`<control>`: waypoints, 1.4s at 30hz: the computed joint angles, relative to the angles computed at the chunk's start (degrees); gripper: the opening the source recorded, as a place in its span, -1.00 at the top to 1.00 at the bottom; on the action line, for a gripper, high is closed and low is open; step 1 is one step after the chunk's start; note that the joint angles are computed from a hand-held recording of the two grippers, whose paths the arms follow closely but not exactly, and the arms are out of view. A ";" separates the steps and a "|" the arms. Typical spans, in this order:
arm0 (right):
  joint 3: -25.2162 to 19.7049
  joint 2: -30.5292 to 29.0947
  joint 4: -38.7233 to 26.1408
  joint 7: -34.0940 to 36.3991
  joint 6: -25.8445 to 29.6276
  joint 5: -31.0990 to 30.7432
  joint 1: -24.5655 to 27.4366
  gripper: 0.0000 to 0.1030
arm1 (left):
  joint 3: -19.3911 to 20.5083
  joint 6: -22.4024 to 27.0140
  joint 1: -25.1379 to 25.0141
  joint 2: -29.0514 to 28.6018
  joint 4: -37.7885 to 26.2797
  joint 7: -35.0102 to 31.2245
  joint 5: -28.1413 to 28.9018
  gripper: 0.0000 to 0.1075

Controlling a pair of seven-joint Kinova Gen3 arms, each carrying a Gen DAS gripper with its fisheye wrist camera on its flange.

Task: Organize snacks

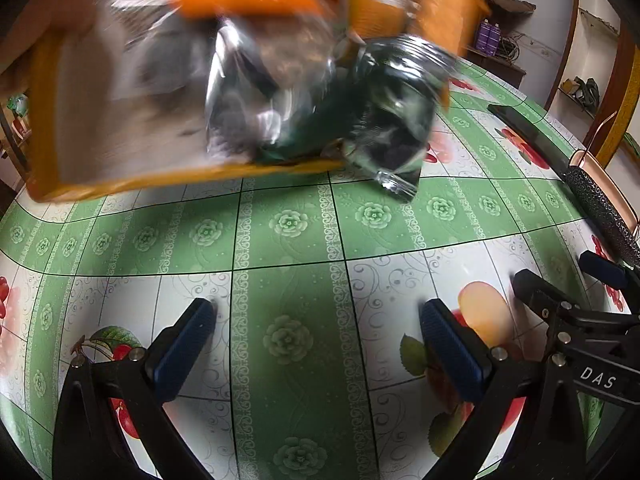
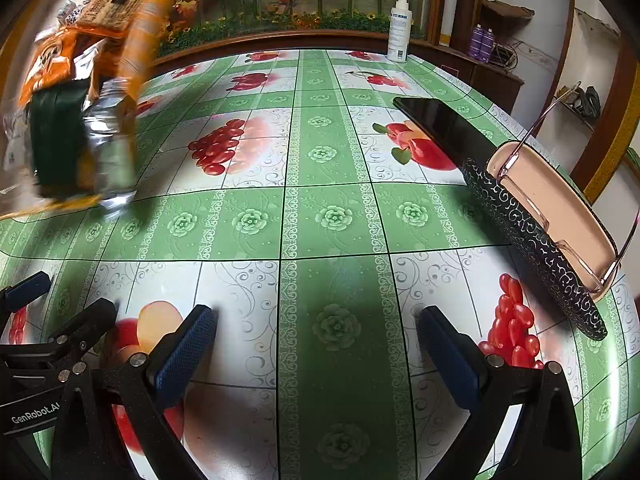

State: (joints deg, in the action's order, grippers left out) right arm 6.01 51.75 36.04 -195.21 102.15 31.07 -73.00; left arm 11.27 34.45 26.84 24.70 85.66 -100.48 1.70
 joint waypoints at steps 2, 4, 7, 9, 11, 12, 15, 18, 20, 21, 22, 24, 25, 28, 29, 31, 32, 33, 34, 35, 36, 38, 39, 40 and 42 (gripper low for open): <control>-0.01 0.02 -0.05 0.02 0.03 0.01 0.00 -0.98 | -0.02 0.05 0.02 0.03 -0.05 -0.01 0.00 -0.91; -0.01 0.04 -0.09 0.04 0.05 -0.01 0.01 -0.98 | -0.04 -0.10 0.09 -0.25 0.31 0.07 0.01 -0.91; 0.07 0.57 -1.03 0.28 0.37 0.02 0.01 -0.98 | -0.05 -0.11 0.13 -0.36 0.42 0.14 -0.02 -0.91; 0.05 -0.23 0.74 -0.11 -0.56 -0.04 0.15 -0.98 | -0.06 -0.05 0.16 -0.33 0.34 0.19 -0.06 -0.91; -0.07 -0.27 1.00 -0.22 -0.69 -0.04 0.25 -0.99 | -0.05 -0.05 0.17 -0.30 0.29 0.20 -0.06 -0.91; -0.09 -0.35 1.00 -0.24 -0.65 0.02 0.19 -0.99 | -0.03 -0.06 0.14 -0.30 0.30 0.18 -0.05 -0.91; -0.15 -0.10 0.20 -0.12 -0.07 0.09 0.07 -0.99 | -0.19 -0.15 0.41 -0.21 0.28 0.46 -0.26 -0.91; -0.07 -0.08 0.14 -0.15 0.02 0.10 -0.04 -0.99 | -0.33 -0.16 0.80 -0.32 0.38 0.92 -0.49 -0.91; -0.07 -0.10 0.15 -0.13 0.03 0.08 -0.04 -0.99 | -0.21 -0.23 0.65 -0.37 0.47 0.86 -0.45 -0.91; -0.06 -0.05 0.01 -0.06 0.12 0.09 -0.04 -0.99 | -0.19 -0.29 0.63 -0.41 0.57 0.86 -0.46 -0.91; -0.06 0.09 -0.21 -0.01 0.19 0.05 -0.01 -0.99 | -0.17 -0.29 0.62 -0.42 0.59 0.88 -0.48 -0.91; -0.03 0.04 -0.02 -0.06 0.07 0.04 0.00 -0.99 | -0.02 -0.35 0.30 -0.61 0.83 0.63 -0.32 -0.91; -0.02 0.08 -0.08 -0.05 0.11 0.04 -0.01 -0.99 | -0.10 -0.34 0.49 -0.47 0.71 0.78 -0.42 -0.91; 0.01 0.18 -0.34 0.02 0.25 0.02 -0.02 -0.99 | -0.04 -0.26 0.37 -0.52 0.68 0.70 -0.36 -0.91; 0.03 0.21 -0.40 0.03 0.29 0.01 -0.04 -0.99 | -0.05 -0.26 0.37 -0.52 0.68 0.69 -0.36 -0.91; 0.03 0.15 -0.28 0.01 0.21 -0.02 -0.02 -0.99 | -0.05 -0.25 0.37 -0.52 0.68 0.69 -0.36 -0.91; 0.03 0.16 -0.30 0.03 0.21 -0.02 -0.01 -0.99 | -0.06 -0.25 0.37 -0.52 0.68 0.69 -0.36 -0.91; 0.04 0.16 -0.30 0.03 0.21 -0.03 -0.01 -0.99 | -0.04 -0.24 0.35 -0.51 0.66 0.66 -0.34 -0.91; 0.04 0.16 -0.30 0.03 0.21 -0.03 -0.01 -0.99 | -0.04 -0.24 0.35 -0.51 0.66 0.66 -0.33 -0.91; 0.05 0.18 -0.35 0.04 0.24 -0.03 -0.01 -0.99 | -0.05 -0.24 0.35 -0.51 0.66 0.66 -0.33 -0.91; 0.05 0.18 -0.35 0.04 0.24 -0.04 -0.01 -0.99 | -0.05 -0.24 0.35 -0.51 0.66 0.65 -0.33 -0.91; 0.06 0.18 -0.35 0.05 0.24 -0.04 -0.01 -0.99 | -0.05 -0.24 0.36 -0.51 0.66 0.65 -0.33 -0.91; 0.06 0.18 -0.35 0.05 0.23 -0.04 -0.01 -0.99 | -0.05 -0.23 0.34 -0.49 0.64 0.64 -0.32 -0.91; 0.05 0.21 -0.41 0.08 0.27 -0.05 0.00 -0.99 | -0.05 -0.23 0.34 -0.49 0.64 0.63 -0.32 -0.91; 0.08 0.19 -0.36 0.05 0.26 -0.03 -0.03 -0.99 | -0.06 -0.20 0.36 -0.48 0.62 0.64 -0.33 -0.91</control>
State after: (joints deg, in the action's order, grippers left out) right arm 6.09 51.94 35.68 -195.16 102.41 31.04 -73.03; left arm 11.21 34.25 27.20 24.22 86.28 -99.84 1.37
